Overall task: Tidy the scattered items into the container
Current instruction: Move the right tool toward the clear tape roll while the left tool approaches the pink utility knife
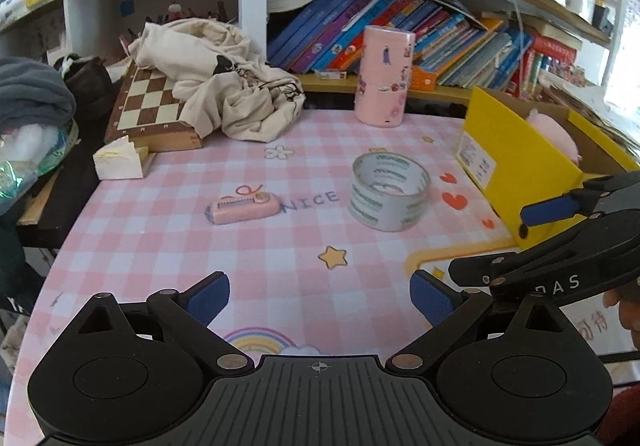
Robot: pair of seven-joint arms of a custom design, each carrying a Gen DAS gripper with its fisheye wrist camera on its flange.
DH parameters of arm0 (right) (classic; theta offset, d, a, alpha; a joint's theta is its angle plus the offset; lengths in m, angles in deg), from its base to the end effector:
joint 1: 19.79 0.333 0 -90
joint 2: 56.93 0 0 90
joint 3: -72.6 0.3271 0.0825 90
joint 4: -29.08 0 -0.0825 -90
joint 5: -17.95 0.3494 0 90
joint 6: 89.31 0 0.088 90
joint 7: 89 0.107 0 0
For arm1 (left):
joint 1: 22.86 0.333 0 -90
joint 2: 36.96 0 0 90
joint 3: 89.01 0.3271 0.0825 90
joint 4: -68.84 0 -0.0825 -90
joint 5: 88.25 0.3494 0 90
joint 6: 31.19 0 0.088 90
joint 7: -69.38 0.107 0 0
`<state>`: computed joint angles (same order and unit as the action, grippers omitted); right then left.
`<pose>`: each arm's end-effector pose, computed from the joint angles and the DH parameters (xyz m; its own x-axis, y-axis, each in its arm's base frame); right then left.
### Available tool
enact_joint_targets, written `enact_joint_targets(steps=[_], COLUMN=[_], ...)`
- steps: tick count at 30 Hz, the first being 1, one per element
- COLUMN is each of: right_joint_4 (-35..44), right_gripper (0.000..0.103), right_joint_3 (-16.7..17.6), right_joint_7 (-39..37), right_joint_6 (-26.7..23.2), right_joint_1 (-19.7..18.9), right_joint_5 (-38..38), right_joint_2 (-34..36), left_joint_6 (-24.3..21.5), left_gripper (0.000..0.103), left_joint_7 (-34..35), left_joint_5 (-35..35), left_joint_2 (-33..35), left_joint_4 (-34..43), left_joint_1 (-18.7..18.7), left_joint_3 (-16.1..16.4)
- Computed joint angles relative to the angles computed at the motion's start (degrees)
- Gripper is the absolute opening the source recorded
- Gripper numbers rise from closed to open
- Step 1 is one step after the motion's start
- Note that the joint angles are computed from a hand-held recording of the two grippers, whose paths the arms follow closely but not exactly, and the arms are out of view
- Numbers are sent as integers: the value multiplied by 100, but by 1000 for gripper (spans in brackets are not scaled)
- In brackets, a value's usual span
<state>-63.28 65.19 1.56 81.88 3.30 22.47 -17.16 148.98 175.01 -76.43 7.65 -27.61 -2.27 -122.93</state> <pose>0.6914 0.2107 0.3341 0.2407 -0.9704 0.0176 -0.7466 -0.1967 -0.6355 0.7059 -0.0815 0.3327 -0.4104 -0.9104 0.0513 -0.6156 0.2351 -0.7522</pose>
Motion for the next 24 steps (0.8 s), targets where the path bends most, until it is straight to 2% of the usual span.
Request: enact_joint_targets(steps=[6, 10, 14, 17, 20, 24], right_joint_4=[1015, 1808, 2665, 3306, 3974, 5012], right_gripper=[100, 100, 100, 100, 99, 99], right_joint_3=[171, 198, 222, 255, 260, 284], right_joint_7=[-95, -10, 151, 242, 366, 557], right_joint_6=[-463, -756, -1140, -1385, -1639, -2168], right_joint_1=[-213, -312, -401, -470, -519, -609], right_joint_5=[55, 88, 93, 68, 25, -54], right_joint_2=[589, 1057, 1545, 1916, 2307, 2877], left_joint_6=[-484, -851, -1207, -1631, -1849, -2300], left_gripper=[98, 98, 98, 98, 98, 98], left_joint_7=[17, -61, -70, -9, 88, 10], left_joint_5=[-161, -343, -502, -662, -819, -901], left_joint_2=[393, 703, 1056, 1340, 1625, 2176], left_joint_4=[927, 1717, 2447, 3037, 3569, 4672], left_joint_1=[-517, -1020, -1344, -1485, -1608, -1929], left_joint_3=[437, 949, 1279, 1379, 1458, 1768])
